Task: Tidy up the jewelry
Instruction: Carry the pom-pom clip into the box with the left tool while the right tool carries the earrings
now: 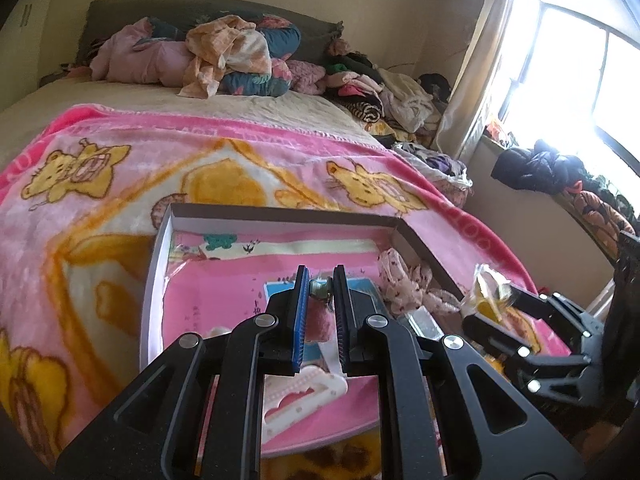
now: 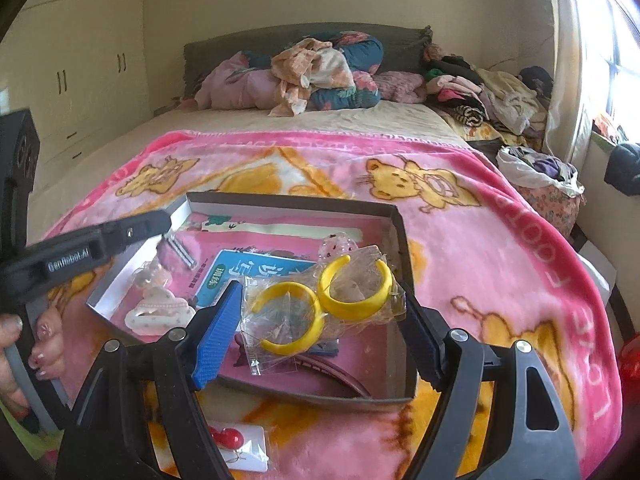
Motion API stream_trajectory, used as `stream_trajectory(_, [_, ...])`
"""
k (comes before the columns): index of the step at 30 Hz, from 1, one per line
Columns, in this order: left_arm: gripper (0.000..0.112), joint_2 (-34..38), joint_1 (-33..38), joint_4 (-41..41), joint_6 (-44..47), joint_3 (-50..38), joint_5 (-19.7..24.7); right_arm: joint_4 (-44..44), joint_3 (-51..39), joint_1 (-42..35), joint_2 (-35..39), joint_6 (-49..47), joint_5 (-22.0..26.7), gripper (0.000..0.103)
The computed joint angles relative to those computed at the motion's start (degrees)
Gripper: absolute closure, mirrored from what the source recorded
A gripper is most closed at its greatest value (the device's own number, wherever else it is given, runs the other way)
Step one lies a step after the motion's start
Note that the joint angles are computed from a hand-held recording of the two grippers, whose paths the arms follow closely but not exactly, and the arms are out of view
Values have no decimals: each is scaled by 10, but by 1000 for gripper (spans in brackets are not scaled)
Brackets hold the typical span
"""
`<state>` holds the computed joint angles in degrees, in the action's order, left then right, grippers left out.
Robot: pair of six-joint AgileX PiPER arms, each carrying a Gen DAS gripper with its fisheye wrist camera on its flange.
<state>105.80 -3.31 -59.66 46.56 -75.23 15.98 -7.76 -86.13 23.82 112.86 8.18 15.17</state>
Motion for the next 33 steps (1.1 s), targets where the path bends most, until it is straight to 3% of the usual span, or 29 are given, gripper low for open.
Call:
stream_trajectory(3, [106, 12, 4, -4, 1, -16, 13, 9, -16, 2, 14, -15, 7, 30])
stream_trajectory(8, [106, 40, 2, 84, -86, -55, 25, 27, -50, 6, 43, -44, 21, 30])
stream_trajectory(16, [106, 73, 8, 154, -164, -88, 45, 41, -99, 16, 90, -63, 50, 30])
stream_trajectory(33, [105, 90, 22, 189, -212, -90, 53, 102, -147, 28, 133, -125, 71, 28])
